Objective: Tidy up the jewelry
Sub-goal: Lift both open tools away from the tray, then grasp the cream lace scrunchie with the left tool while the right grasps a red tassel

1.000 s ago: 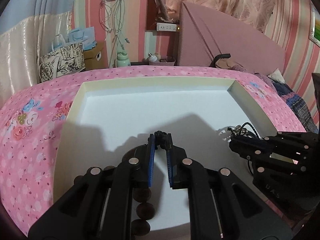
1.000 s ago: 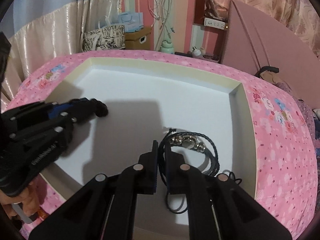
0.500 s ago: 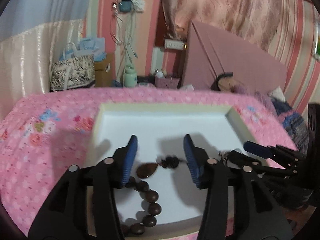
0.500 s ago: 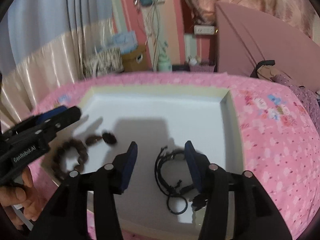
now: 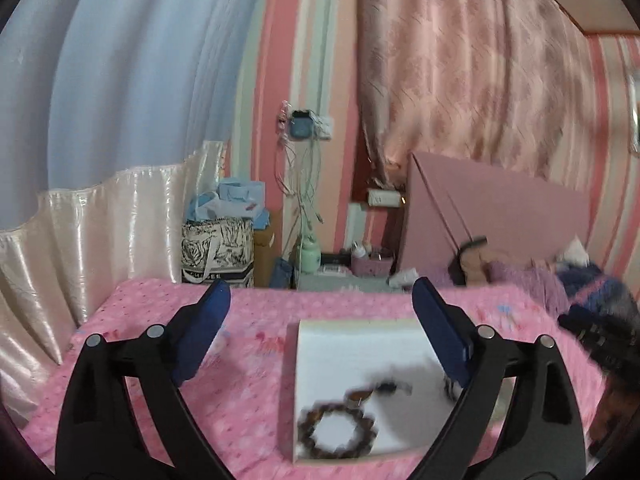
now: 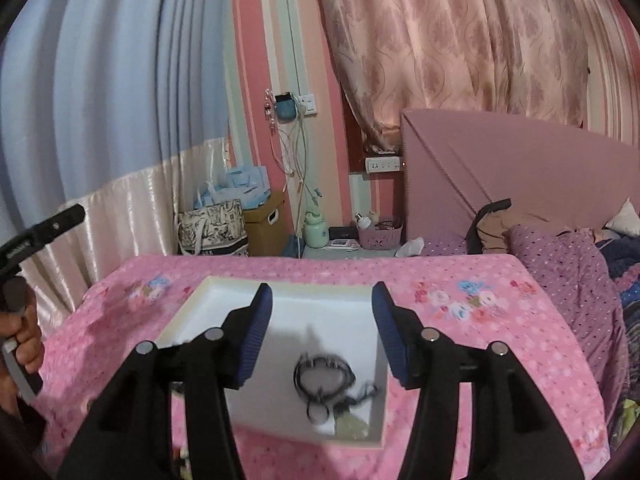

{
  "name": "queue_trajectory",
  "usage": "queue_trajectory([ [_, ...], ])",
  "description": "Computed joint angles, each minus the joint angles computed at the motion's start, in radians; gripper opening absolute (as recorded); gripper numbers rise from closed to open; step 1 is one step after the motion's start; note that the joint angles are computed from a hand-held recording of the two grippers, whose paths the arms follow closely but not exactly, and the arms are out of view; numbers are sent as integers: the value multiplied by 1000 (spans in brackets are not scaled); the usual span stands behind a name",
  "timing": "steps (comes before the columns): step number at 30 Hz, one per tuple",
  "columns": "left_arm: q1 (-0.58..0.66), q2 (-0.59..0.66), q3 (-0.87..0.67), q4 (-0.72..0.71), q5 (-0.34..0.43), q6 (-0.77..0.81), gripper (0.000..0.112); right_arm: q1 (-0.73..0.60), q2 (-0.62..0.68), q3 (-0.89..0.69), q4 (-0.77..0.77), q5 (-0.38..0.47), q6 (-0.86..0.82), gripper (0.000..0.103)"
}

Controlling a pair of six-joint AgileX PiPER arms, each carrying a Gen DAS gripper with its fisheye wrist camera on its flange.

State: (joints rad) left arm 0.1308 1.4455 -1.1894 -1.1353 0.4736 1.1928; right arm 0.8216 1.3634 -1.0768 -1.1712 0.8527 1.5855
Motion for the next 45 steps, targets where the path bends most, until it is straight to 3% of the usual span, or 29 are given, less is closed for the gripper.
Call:
queue_trajectory([
  [5, 228, -157, 295, -139, 107, 372, 91, 196, -102, 215, 40, 123, 131, 55],
  [7, 386, -176, 406, -178, 221, 467, 91, 295, -120, 306, 65, 163, 244, 55],
  [9, 486, -168, 481, -179, 284, 532, 91, 378, -108, 363, 93, 181, 342, 55],
  [11, 546, -159, 547, -183, 306, 599, 91, 425, -73, 391, 110, 143, 396, 55],
  [15, 565, -146, 627, -165, 318, 672, 91, 423, 16, 372, 127, 79, 404, 59],
  [19, 466, -150, 688, -103, 225, 696, 90, 415, 119, 305, 186, 97, 357, 59],
  [22, 380, -121, 689, -75, 137, 655, 87, 387, 143, 301, 209, 71, 347, 59],
  [24, 364, -87, 680, -39, 117, 625, 85, 348, 160, 307, 231, 25, 323, 57],
  [25, 357, -63, 661, -11, 128, 589, 84, 339, 160, 311, 239, 12, 317, 54],
  [26, 363, -38, 639, 8, 149, 559, 84, 343, 158, 311, 233, 19, 319, 42],
  [29, 376, 14, 596, 58, 198, 508, 69, 333, 163, 306, 243, 20, 300, 36],
  [30, 381, 15, 597, 51, 207, 516, 61, 333, 162, 306, 243, 24, 301, 31],
  [31, 387, 16, 600, 44, 221, 530, 47, 334, 164, 304, 242, 27, 301, 27],
  [33, 399, 21, 599, 42, 264, 534, 27, 345, 173, 293, 241, 50, 298, 10],
  [34, 400, 22, 599, 37, 278, 535, 24, 349, 175, 289, 236, 60, 298, 8],
  [39, 515, 4, 609, -12, 417, 636, 22, 398, 133, 326, 170, 101, 400, 5],
  [42, 559, -46, 619, -30, 455, 643, 22, 428, 79, 359, 131, 131, 477, 5],
  [45, 543, -112, 587, -28, 486, 594, 22, 462, 29, 317, 105, 215, 424, 5],
])
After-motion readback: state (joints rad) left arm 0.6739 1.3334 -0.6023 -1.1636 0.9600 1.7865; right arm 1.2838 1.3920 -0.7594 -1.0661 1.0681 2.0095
